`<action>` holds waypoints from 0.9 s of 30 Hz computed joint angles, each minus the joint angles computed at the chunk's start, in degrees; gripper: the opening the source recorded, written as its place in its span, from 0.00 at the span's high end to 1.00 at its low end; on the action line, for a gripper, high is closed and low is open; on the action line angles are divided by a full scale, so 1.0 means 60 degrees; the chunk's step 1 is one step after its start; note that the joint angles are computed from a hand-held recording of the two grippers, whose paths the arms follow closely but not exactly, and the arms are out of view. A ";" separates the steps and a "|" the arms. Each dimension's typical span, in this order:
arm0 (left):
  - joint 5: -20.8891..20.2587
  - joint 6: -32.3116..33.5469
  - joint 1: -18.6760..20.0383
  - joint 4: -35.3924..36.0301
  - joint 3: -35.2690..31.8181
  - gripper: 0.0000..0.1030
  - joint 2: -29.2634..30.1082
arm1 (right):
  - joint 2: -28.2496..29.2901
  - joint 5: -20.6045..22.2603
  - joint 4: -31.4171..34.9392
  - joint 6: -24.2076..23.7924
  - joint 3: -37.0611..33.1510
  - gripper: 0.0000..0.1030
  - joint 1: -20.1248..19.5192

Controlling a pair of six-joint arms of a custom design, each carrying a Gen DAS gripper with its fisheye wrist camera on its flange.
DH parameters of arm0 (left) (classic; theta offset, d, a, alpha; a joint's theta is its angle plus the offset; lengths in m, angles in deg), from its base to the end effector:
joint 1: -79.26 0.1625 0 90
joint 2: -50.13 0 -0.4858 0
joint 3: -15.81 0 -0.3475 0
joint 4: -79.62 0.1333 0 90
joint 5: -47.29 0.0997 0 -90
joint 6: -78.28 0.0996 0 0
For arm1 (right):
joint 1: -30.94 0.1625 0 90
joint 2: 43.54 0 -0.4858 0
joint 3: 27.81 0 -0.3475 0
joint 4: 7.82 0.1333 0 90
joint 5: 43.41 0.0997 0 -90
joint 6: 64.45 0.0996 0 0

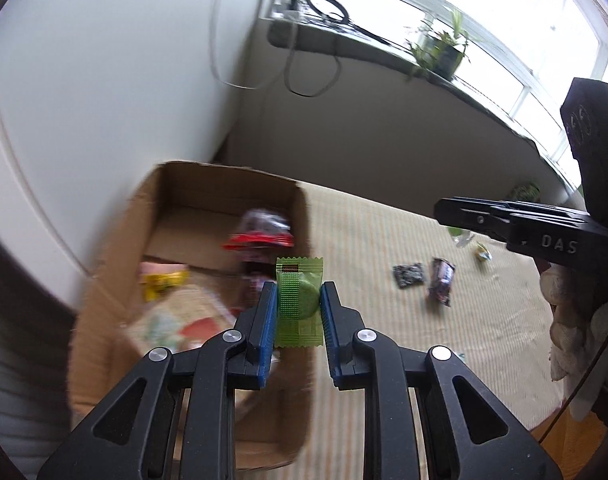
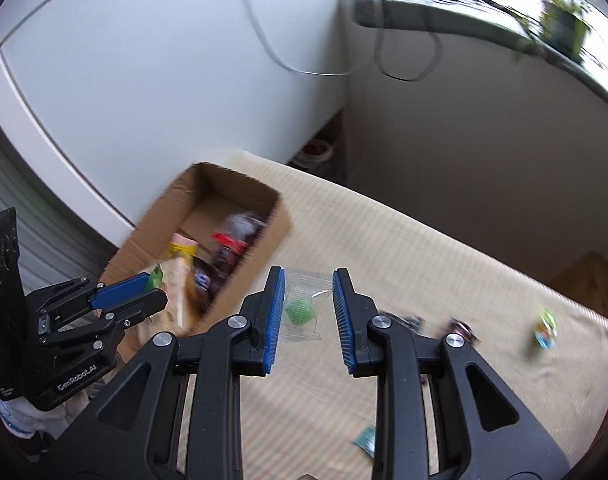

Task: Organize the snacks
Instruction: 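Carry the green candy and small clear bag into the box and release both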

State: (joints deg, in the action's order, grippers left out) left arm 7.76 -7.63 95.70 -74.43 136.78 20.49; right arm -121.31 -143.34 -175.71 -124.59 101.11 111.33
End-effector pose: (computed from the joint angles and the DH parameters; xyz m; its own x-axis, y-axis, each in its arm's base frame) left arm -0.3949 -0.3356 -0.0467 -0.8389 -0.2002 -0.5061 0.2193 0.7266 -0.6511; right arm 0.0387 -0.4671 0.3239 -0.6064 -0.6437 0.4669 -0.7568 0.6474 -0.0905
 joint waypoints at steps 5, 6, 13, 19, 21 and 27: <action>0.0014 -0.1074 -0.0184 0.0620 0.0534 0.80 -0.0457 | 0.0647 -0.0292 -0.0328 0.0167 0.0209 0.75 0.0650; 0.0008 -0.1183 -0.0199 0.0710 0.0566 0.80 -0.0496 | 0.0738 -0.0319 -0.0324 0.0208 0.0225 0.75 0.0732; -0.0136 -0.2184 -0.0452 0.1329 0.1029 0.80 -0.0838 | 0.1430 -0.0532 -0.0523 0.0513 0.0357 0.75 0.1247; -0.0244 -0.2455 -0.0540 0.1253 0.1294 0.80 -0.0916 | 0.1894 -0.0722 -0.0493 0.0824 0.0260 0.75 0.1494; -0.0269 -0.2435 -0.0542 0.1143 0.1363 0.80 -0.0929 | 0.2009 -0.0768 -0.0451 0.0919 0.0229 0.75 0.1573; -0.0230 -0.2390 -0.0517 0.0810 0.1518 0.80 -0.0956 | 0.2188 -0.0795 -0.0152 0.1196 0.0139 0.75 0.1738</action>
